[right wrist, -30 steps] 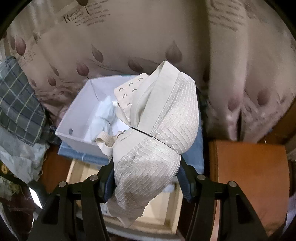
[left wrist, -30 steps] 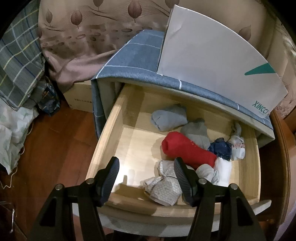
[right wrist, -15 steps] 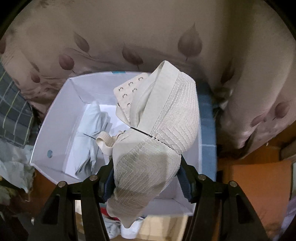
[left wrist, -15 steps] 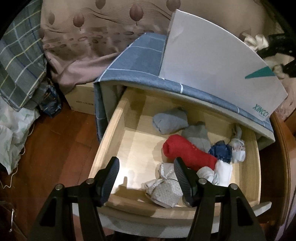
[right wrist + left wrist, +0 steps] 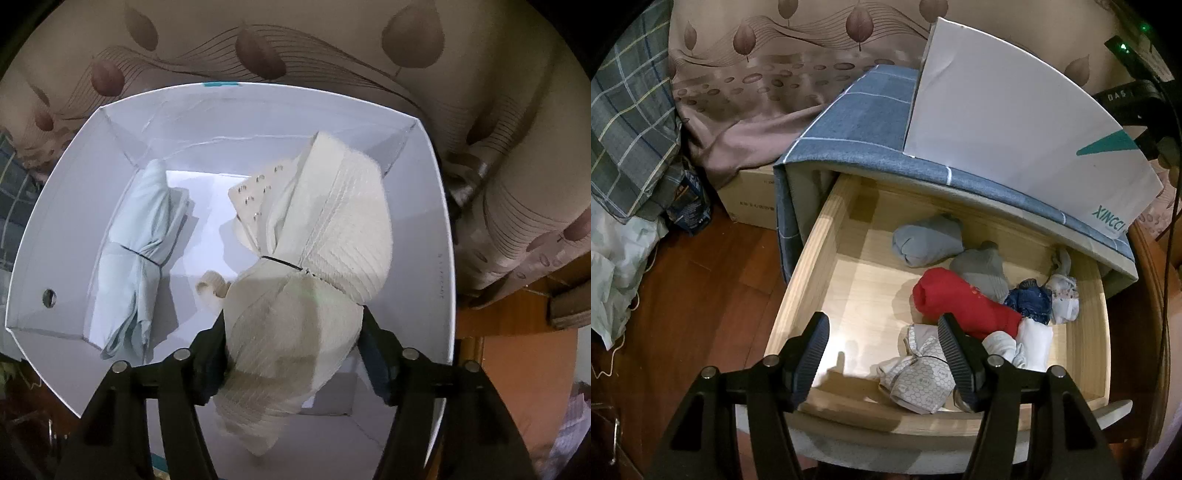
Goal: Take underwear out of drawer
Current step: 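Lift the white bra with the right tool and carry it into the white box, then open the right tool to drop the bra, then return it to the drawer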
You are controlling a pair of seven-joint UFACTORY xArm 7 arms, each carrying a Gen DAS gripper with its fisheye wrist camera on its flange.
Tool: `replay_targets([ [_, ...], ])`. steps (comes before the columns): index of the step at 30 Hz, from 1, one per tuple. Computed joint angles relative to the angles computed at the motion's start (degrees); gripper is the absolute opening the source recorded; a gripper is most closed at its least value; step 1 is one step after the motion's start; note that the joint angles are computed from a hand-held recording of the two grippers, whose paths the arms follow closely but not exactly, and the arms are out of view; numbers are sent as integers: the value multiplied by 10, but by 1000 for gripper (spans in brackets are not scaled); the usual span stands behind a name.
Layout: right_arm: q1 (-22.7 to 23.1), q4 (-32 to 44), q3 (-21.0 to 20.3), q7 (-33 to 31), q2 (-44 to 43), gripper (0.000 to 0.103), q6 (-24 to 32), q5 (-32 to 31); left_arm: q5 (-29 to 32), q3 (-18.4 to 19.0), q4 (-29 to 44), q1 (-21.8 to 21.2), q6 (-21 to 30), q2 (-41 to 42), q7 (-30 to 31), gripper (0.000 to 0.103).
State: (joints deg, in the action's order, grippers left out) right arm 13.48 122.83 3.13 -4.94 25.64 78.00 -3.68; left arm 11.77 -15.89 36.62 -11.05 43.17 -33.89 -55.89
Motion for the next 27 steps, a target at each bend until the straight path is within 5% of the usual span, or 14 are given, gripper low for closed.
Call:
replay_targets([
  [9,-26,-44,11,-18,-61,64,-17,49,-2,5,4,-1,7,7,7,63],
  [22,-94,-384,-21,-175,-337,62,-73,183,-16,14,16,-14,24,28,31,63],
  [27,-97,-491,-31,-195,-376,40,-77,172,-19,15,20,-13,32,33,32,63],
])
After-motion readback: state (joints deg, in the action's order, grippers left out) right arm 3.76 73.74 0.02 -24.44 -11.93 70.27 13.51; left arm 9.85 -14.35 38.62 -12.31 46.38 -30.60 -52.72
